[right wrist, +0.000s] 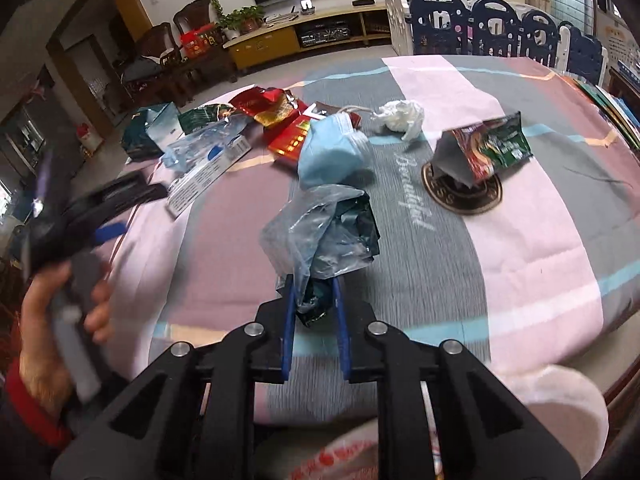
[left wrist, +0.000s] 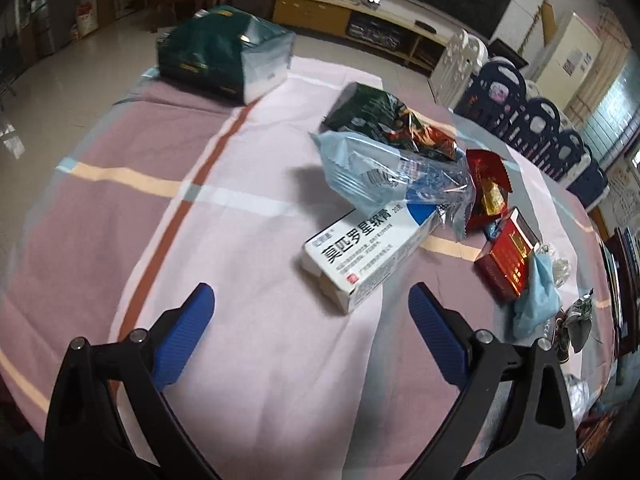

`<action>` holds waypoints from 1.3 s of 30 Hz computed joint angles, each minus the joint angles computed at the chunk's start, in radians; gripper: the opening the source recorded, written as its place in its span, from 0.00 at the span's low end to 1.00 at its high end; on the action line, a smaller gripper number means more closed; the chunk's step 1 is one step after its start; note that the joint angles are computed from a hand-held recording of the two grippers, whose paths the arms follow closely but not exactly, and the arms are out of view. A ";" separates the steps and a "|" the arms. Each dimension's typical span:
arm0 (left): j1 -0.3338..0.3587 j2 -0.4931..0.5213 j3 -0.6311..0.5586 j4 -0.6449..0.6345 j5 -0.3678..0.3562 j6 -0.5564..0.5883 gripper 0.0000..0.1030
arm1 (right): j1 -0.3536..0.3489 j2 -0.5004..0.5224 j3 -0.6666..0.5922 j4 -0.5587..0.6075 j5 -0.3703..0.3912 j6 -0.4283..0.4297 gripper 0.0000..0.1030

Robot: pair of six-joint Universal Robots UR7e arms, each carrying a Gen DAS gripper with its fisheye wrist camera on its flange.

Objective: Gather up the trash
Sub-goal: 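Grasp the grey plastic bag with the right gripper while the left grasps the white ointment box, then carry bag and ointment box over the wastebasket and open both grippers to drop them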

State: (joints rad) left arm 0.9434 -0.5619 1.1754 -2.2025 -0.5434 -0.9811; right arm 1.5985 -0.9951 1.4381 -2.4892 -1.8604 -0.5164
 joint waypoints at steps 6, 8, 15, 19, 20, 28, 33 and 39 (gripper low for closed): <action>0.049 0.102 -0.190 0.022 -0.034 0.190 0.96 | -0.017 -0.027 0.036 0.009 0.005 0.036 0.18; 0.051 0.111 -0.183 -0.049 -0.044 0.249 0.91 | -0.019 -0.027 0.039 -0.003 0.005 0.041 0.20; 0.035 0.062 -0.064 -0.196 -0.206 0.356 0.44 | -0.016 -0.022 0.047 -0.089 -0.011 0.065 0.75; 0.006 0.008 0.066 -0.261 -0.269 0.310 0.43 | -0.021 -0.012 0.028 -0.058 -0.009 0.100 0.78; -0.007 0.002 0.084 -0.244 -0.256 0.305 0.43 | -0.022 -0.011 0.027 -0.048 -0.006 0.104 0.78; -0.026 0.016 0.103 -0.270 -0.274 0.299 0.52 | -0.005 0.023 0.023 -0.079 -0.053 0.067 0.78; -0.036 0.048 0.044 -0.157 -0.188 0.315 0.76 | 0.002 0.050 0.009 -0.073 -0.078 0.054 0.78; -0.044 0.074 0.009 -0.093 -0.117 0.341 0.57 | 0.004 0.045 0.032 -0.091 -0.078 0.031 0.63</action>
